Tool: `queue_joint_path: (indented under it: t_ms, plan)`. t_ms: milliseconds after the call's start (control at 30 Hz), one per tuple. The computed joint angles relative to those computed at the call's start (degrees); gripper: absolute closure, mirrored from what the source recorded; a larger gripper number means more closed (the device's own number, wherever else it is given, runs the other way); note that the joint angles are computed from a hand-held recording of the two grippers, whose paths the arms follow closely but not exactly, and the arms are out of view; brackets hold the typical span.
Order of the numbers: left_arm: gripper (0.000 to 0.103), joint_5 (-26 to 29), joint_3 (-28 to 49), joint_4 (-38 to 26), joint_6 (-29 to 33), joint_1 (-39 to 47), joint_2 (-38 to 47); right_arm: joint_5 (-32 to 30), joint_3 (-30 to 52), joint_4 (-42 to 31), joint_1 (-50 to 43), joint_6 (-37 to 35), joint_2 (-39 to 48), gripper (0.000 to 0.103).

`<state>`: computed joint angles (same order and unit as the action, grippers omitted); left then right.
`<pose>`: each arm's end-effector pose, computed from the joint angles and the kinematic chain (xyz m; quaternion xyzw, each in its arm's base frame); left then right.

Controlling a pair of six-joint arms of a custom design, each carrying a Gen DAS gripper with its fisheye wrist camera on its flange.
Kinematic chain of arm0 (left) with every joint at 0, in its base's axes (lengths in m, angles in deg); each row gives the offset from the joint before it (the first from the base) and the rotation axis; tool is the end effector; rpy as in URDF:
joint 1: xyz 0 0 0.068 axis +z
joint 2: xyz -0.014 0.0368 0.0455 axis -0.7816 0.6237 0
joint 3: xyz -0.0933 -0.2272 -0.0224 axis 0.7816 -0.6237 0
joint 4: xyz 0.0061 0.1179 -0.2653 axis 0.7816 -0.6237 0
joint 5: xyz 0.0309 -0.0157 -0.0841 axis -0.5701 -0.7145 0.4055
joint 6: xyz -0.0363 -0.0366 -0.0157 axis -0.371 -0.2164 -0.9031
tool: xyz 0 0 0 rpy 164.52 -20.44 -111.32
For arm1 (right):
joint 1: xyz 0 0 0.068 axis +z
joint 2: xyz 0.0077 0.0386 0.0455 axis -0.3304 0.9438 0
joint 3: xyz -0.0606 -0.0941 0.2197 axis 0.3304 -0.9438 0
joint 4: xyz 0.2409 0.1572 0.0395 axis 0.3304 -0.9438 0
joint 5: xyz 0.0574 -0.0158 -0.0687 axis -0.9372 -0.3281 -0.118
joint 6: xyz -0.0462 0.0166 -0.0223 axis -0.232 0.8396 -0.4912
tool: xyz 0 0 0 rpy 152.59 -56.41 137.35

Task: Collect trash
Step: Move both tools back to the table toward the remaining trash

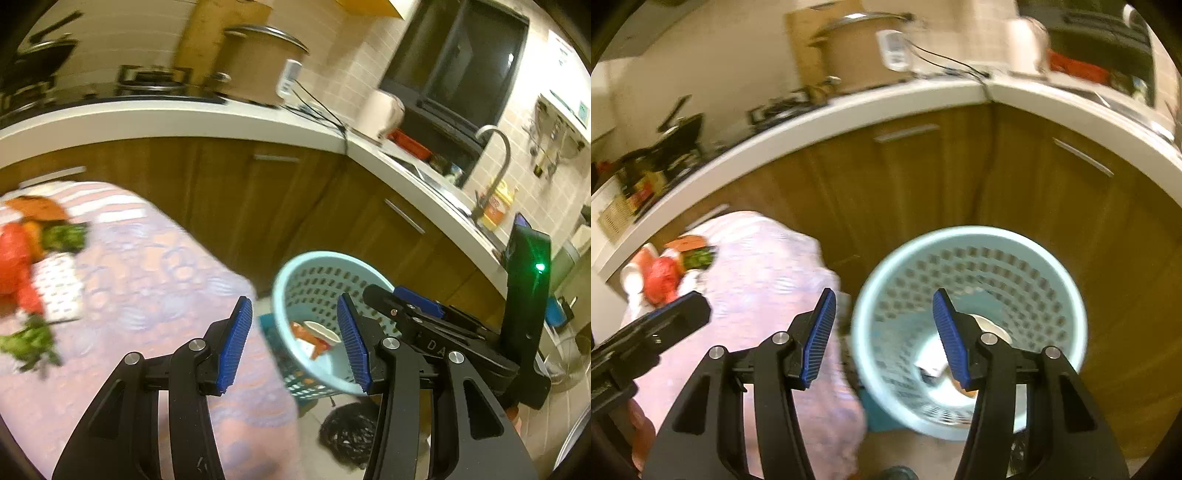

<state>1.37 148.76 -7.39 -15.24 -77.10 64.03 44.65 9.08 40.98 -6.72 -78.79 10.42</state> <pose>0.2340 -0.1074 0.3217 -0.0754 0.8887 -0.1634 0.4218 0.3215 0.0815 0.3039 -0.1375 0.9016 0.1741 0.3713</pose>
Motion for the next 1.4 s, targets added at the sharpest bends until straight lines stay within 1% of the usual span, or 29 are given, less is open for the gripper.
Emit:
queue_joint_path:
  t_ms: [67,100,200,267,333,400,467,500,533,567,600,633,700,733,833,933,1000,1067,1133,1200,1267,1333,1367,1400]
  plan:
    - [0.054,-1.4,-1.9,-2.4,-0.7,1.2,-4.6,0.8,-1.0,1.1,3.4,0.5,-1.6,0.053]
    - [0.053,-1.7,-2.5,-3.3,-0.9,1.9,-6.3,1.3,-1.5,1.8,5.7,0.8,-2.3,0.056]
    - [0.053,-2.5,-4.7,-6.9,-1.6,5.4,-13.0,3.7,-2.4,3.6,11.9,1.5,-3.3,0.062]
    - [0.053,-2.7,-5.7,-9.8,-1.5,9.2,-17.3,5.6,-2.4,5.2,16.9,1.9,-2.9,0.067]
    - [0.053,-3.6,-6.7,-13.0,-0.9,13.3,-21.6,7.2,-2.1,6.5,21.4,2.8,-1.7,0.067]
    - [0.047,-4.8,-7.1,-15.9,-0.2,17.8,-24.9,8.5,-1.6,7.9,24.7,3.6,0.1,0.067]
    - [0.044,-5.0,-7.9,-18.7,1.3,25.2,-27.9,9.8,-0.5,9.2,28.2,4.3,2.9,0.067]
    - [0.042,-4.5,-7.9,-19.5,2.0,28.2,-28.3,10.1,-0.2,9.6,29.2,4.5,3.9,0.067]
    - [0.041,-2.8,-8.2,-20.7,3.3,33.4,-28.7,10.5,0.4,10.0,30.5,4.7,5.4,0.067]
    - [0.038,-0.3,-8.6,-21.3,5.6,39.4,-28.6,10.6,0.9,10.2,31.5,4.8,6.7,0.067]
    - [0.038,2.6,-9.2,-21.2,8.1,44.7,-28.5,10.7,1.1,10.5,31.9,4.7,7.6,0.067]
    - [0.038,6.6,-9.8,-21.2,11.3,51.2,-27.3,11.2,1.6,10.6,32.8,4.8,9.0,0.067]
    - [0.038,11.4,-10.1,-21.8,15.6,58.6,-24.2,14.4,3.0,9.7,34.5,4.1,11.0,0.067]
    - [0.038,12.9,-10.7,-21.3,16.7,60.8,-23.0,14.4,2.7,10.2,34.7,3.7,10.8,0.067]
    - [0.038,14.9,-11.4,-19.9,18.6,63.2,-19.9,12.9,2.9,10.2,34.2,3.6,11.2,0.067]
    - [0.04,11.3,-11.3,-19.1,17.5,60.5,-18.0,10.2,3.4,9.5,32.9,4.3,11.9,0.067]
    - [0.042,10.2,-11.7,-18.6,16.8,60.7,-18.6,8.6,3.5,9.7,32.1,4.7,12.0,0.067]
    - [0.042,10.0,-11.5,-17.8,15.8,62.2,-18.3,7.7,3.4,9.7,31.6,5.1,12.0,0.067]
    - [0.043,11.0,-11.3,-18.5,15.9,66.9,-18.7,7.2,3.3,9.9,31.5,5.0,11.9,0.067]
    - [0.046,11.6,-11.0,-19.7,15.8,72.5,-19.1,7.2,2.9,10.4,31.6,4.8,11.6,0.067]
    - [0.047,15.6,-11.0,-20.0,17.9,79.0,-18.9,7.3,2.6,10.7,31.8,4.5,11.3,0.067]
    - [0.047,17.9,-10.2,-21.0,19.0,81.9,-18.8,7.3,2.4,10.8,32.0,4.1,11.1,0.067]
    - [0.047,18.7,-9.9,-21.1,19.1,81.9,-18.9,7.3,2.3,10.8,32.1,4.0,11.0,0.067]
    - [0.043,20.0,-9.6,-21.0,19.7,82.2,-18.7,7.4,2.3,10.8,32.2,3.8,11.0,0.067]
